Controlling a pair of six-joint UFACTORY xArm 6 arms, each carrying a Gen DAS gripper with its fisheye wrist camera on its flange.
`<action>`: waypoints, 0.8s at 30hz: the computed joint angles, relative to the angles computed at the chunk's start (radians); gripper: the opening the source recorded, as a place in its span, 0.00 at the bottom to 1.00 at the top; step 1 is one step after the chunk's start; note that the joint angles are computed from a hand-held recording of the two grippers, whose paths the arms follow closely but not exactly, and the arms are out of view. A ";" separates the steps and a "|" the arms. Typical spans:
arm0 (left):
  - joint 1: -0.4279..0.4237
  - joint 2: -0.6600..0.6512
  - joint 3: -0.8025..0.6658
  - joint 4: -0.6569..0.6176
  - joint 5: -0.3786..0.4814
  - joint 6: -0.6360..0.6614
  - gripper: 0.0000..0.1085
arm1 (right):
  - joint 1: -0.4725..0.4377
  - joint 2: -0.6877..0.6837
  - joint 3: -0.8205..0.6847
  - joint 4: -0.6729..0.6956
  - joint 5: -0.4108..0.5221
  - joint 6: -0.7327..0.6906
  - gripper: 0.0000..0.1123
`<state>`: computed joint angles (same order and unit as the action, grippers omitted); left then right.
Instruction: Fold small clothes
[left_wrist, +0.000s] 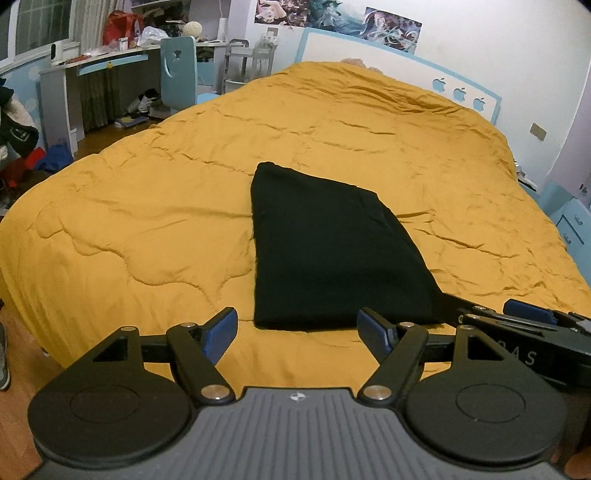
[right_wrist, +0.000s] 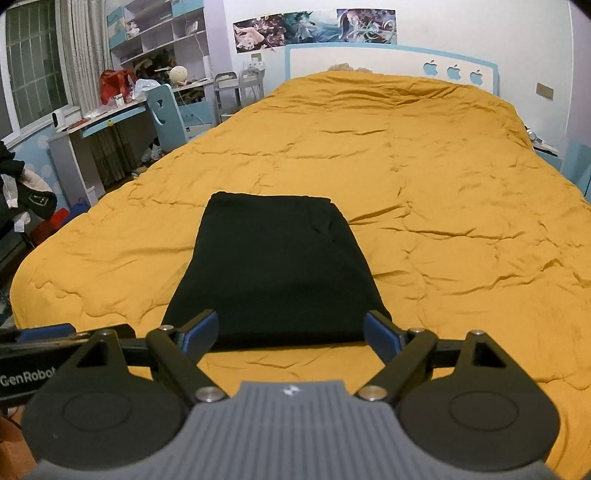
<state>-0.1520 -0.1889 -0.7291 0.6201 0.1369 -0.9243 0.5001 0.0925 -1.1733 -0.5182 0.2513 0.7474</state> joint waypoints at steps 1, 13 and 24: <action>0.000 0.000 -0.001 -0.001 0.001 0.000 0.80 | 0.001 0.002 -0.003 -0.005 0.004 0.004 0.73; -0.015 -0.008 0.008 -0.091 0.025 0.064 0.79 | 0.008 0.004 -0.020 -0.028 0.046 0.026 0.73; -0.023 -0.002 0.000 -0.083 0.031 0.072 0.78 | 0.005 0.009 -0.022 -0.028 0.060 0.041 0.73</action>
